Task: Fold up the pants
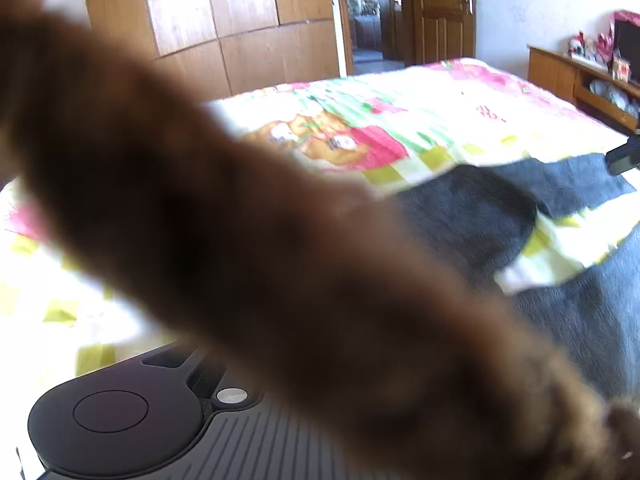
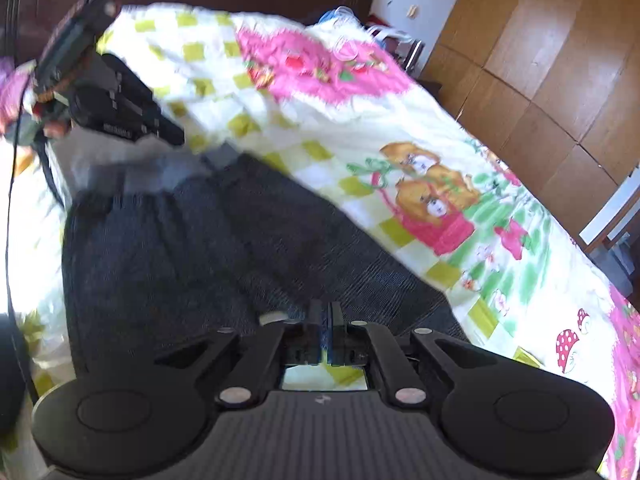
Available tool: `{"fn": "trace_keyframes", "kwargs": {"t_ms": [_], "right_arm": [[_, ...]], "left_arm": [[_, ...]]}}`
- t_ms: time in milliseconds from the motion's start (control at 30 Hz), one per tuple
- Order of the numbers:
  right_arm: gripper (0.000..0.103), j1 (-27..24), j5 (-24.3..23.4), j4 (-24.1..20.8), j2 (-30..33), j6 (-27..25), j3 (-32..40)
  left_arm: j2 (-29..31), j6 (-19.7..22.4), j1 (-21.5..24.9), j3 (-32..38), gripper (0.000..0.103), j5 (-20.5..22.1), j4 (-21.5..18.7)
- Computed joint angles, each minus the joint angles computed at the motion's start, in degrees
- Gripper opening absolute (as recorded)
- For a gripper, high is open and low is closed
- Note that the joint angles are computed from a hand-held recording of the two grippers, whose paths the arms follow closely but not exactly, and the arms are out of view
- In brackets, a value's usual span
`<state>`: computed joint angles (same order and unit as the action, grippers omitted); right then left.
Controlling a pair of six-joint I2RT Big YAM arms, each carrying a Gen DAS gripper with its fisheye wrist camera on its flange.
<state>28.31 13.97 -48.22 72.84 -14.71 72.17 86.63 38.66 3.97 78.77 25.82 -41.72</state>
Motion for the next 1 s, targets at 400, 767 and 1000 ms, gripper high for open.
{"fn": "trace_keyframes", "kwargs": {"t_ms": [400, 767, 1000], "right_arm": [[0.059, -14.9, -10.7, 7.6, 25.9, -8.6, 15.6], [0.069, -18.9, -17.5, -6.8, 40.3, -9.6, 32.0], [0.024, -15.8, -12.7, 0.5, 32.8, -5.0, 22.8]], "left_arm": [[17.2, -1.2, -1.3, 16.2, 0.063, -6.3, 1.8], [32.5, 1.1, -2.5, 33.3, 0.087, -7.2, -12.9], [28.7, -0.6, -3.5, 28.0, 0.019, -9.8, -8.1]]}}
